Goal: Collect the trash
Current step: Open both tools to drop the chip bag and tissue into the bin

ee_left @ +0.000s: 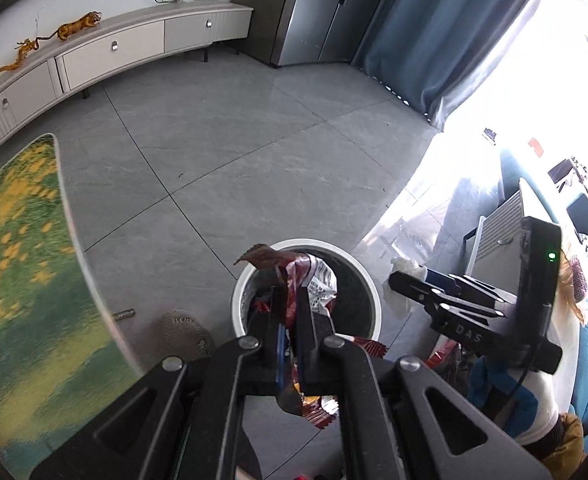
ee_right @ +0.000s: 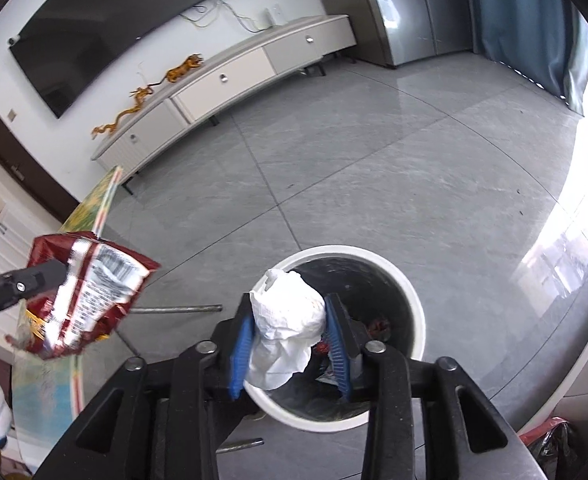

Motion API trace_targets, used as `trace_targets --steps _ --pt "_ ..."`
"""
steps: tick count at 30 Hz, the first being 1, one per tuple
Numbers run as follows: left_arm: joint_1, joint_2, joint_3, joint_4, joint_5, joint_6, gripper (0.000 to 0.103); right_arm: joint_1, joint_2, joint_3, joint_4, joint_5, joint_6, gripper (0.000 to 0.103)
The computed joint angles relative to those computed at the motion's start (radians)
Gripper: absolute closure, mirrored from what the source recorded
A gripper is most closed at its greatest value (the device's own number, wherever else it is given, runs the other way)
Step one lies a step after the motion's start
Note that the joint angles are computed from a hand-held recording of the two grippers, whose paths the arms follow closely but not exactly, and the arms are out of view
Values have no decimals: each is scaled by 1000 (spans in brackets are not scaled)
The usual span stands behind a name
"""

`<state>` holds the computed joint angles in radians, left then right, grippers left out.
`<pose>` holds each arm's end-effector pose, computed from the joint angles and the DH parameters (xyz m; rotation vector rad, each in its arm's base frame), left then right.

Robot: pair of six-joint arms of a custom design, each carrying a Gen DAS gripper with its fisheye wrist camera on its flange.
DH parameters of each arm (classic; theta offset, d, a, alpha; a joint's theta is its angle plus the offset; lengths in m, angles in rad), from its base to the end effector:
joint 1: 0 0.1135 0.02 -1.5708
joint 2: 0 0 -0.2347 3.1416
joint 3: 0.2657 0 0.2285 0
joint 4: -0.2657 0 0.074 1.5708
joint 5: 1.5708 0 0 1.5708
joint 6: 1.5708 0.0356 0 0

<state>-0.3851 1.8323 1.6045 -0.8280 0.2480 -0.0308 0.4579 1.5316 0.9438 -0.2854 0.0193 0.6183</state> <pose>0.3326 -0.1443 0.2544 0.5527 2.5936 -0.4673 0.2676 0.1311 0.1917 0.2088 2.4881 0.4447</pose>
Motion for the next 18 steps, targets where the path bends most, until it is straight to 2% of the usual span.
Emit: trace_targets --steps 3,8,9,12,13,18 --pt "-20 85 52 -2 23 -22 98 -21 12 -8 13 1 3 55" --pt "-28 143 65 15 35 -35 94 -41 15 -25 25 3 10 53" --pt "-26 145 60 20 41 -36 90 -43 16 -31 31 1 11 52" --pt "-15 148 49 37 58 -43 67 -41 29 -28 29 5 20 51" --pt "-14 149 46 46 60 -46 64 -41 36 -27 31 5 21 50" --pt "-3 129 25 52 82 -45 64 -25 68 2 21 19 31 47"
